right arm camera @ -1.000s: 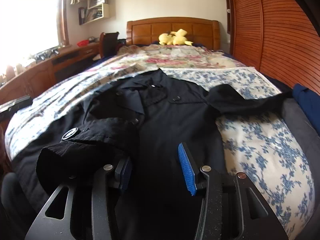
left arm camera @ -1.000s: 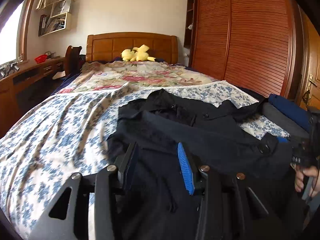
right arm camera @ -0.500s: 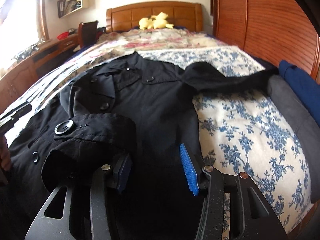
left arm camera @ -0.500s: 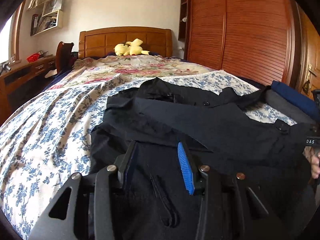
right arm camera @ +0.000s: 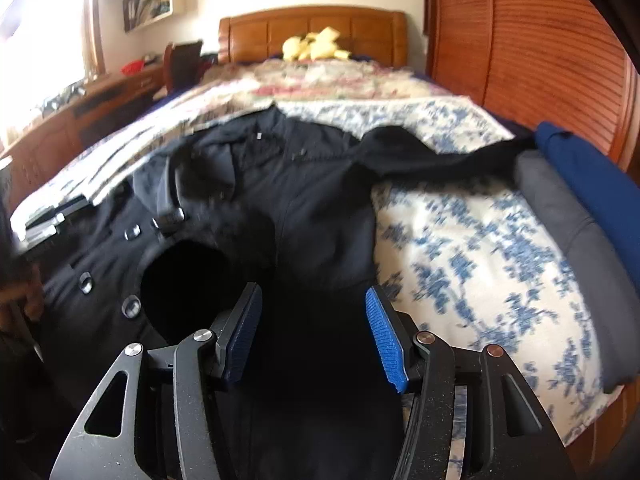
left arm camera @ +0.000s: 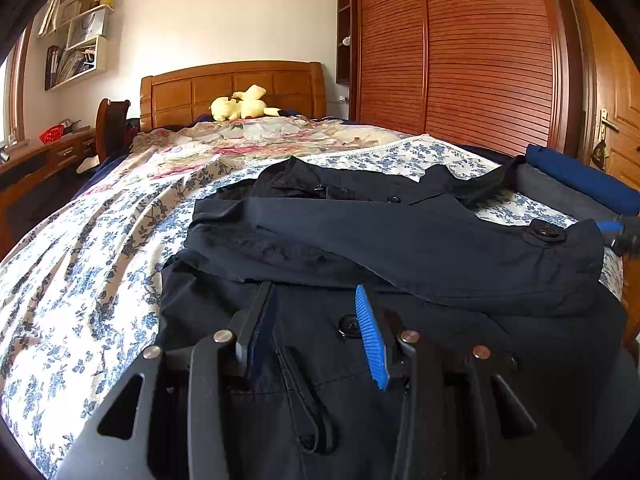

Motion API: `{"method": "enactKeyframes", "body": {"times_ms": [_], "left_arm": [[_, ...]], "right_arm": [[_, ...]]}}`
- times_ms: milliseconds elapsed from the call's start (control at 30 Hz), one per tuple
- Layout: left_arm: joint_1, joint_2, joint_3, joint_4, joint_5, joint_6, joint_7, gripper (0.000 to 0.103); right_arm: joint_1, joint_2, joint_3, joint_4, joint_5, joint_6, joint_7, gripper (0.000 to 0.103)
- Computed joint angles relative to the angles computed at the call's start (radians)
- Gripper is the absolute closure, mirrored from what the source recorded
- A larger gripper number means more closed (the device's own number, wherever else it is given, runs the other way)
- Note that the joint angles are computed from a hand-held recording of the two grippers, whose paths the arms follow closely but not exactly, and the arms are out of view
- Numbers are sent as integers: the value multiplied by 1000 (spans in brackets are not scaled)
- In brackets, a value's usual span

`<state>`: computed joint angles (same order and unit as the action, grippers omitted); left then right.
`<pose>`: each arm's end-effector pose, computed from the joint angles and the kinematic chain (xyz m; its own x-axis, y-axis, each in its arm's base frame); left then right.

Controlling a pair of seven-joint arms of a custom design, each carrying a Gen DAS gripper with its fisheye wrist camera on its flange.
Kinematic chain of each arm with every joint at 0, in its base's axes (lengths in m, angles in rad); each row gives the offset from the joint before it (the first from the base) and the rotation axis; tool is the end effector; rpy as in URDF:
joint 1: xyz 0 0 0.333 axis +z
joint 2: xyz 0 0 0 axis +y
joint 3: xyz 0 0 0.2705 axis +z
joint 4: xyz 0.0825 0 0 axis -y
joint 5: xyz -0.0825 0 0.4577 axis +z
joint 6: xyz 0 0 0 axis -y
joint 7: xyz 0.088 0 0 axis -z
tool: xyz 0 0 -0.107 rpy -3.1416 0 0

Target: Fold large clothes

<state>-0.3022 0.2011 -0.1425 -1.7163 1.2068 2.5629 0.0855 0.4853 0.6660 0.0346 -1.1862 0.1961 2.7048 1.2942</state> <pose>0.6504 -0.3193 0.4638 0.1840 -0.9820 0.0433 -0.4657 -0.1258 -0.8760 0.7303 0.4005 0.4422 0.5965 -0.8026 -0.0002 -0.5202 -0.3865 -0.7615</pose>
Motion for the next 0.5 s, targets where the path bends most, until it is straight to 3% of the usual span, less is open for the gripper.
{"method": "enactKeyframes", "body": {"times_ms": [267,500], "left_arm": [[2,-14,1,-18,31,14,-47,63],[11,-31,-2,-37,47,36,-84,63]], "right_arm": [[-12,-56,47,-23,48,53,-77,44],[23,71,46,165,44,-79,-111,43]]}}
